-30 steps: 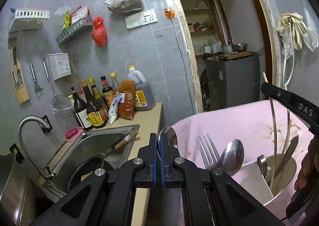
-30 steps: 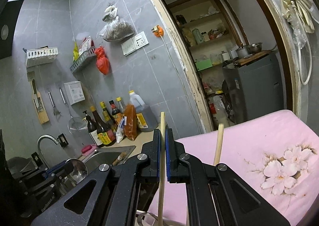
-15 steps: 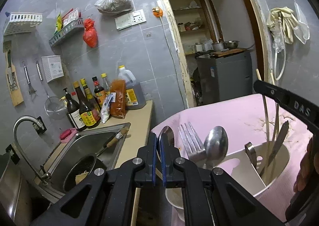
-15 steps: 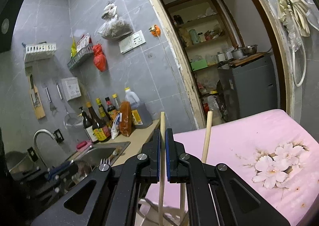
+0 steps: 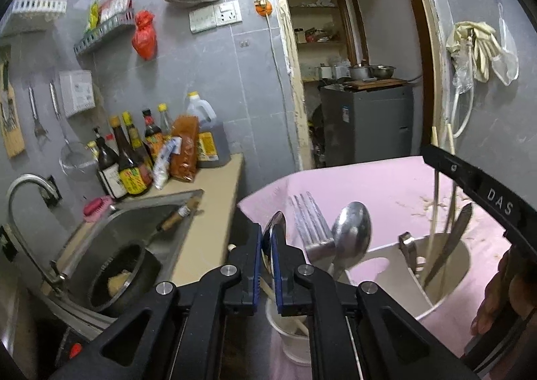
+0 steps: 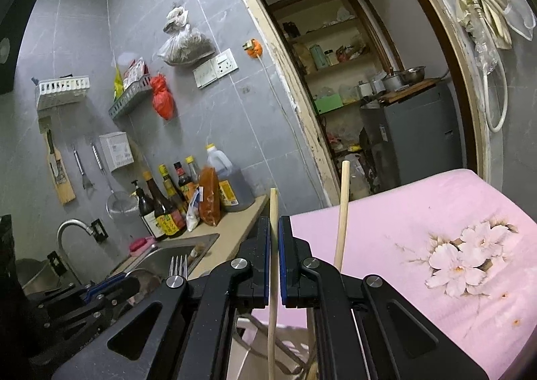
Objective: Organize utensils
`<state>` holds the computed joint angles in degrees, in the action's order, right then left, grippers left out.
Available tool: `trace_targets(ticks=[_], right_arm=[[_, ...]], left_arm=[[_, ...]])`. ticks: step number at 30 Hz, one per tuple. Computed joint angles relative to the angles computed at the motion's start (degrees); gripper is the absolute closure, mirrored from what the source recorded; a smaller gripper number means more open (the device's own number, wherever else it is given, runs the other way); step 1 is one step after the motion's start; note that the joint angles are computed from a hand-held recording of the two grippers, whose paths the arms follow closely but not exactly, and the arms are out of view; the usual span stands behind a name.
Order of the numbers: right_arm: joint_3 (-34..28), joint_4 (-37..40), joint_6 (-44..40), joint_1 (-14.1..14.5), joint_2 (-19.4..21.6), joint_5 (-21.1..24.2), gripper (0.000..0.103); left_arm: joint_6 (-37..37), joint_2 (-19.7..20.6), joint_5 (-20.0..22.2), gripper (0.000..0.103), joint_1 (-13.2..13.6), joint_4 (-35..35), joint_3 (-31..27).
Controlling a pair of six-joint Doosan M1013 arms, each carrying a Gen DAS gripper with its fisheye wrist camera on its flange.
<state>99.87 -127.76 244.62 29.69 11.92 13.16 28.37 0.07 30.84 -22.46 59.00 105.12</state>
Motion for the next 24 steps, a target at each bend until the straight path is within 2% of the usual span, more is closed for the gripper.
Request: trace_targets(ticks=[3, 4, 5, 7, 8, 11, 15, 17, 20, 24], right_arm=[[0.20, 3.30, -3.49, -0.16, -0.47, -1.14, 0.097], [0.25, 5.48, -5.76, -0.21, -0.66, -1.50, 0.095], [0.36, 6.67, -6.99, -0.26, -0.83, -1.71, 0.088], [0.54, 7.87, -8.11, -0.35, -1.12, -2.18, 0.075], [0.71, 7.97, -8.18, -0.45, -1.37, -2.70, 0.072], [1.02, 10.21, -10.85, -0.52, -1.95, -3.42, 0.072], [1.88, 12.64, -14.10, -0.66, -3.42, -3.36, 0.072], [2.41, 14.56, -16.63, -0.89, -4.29, -3.33, 0.064], [3.34, 19.25, -21.97, -1.31, -5.83, -3.16, 0.060], [4.33, 26.76, -30.79, -1.96, -7.73, -3.64, 0.051]], left_arm=[[2.42, -0.27, -2.59, 0.093, 0.84, -4.29, 0.16], [5.14, -0.37, -4.25, 0.092, 1.49, -8.16, 0.09], [7.97, -0.44, -5.83, 0.092, 2.18, -12.36, 0.04], [8.98, -0.66, -7.61, 0.091, 2.61, -14.88, 0.28], [9.54, -0.78, -8.50, 0.090, 2.80, -15.99, 0.38], [13.07, -0.90, -9.97, 0.081, 3.31, -21.14, 0.27], [13.70, -1.17, -10.96, 0.078, 3.56, -25.33, 0.31], [12.56, -1.37, -10.98, 0.076, 3.43, -25.37, 0.38], [9.15, -1.83, -11.22, 0.067, 2.98, -23.77, 0.69], [3.18, -2.75, -11.10, 0.062, 1.81, -19.91, 1.20]])
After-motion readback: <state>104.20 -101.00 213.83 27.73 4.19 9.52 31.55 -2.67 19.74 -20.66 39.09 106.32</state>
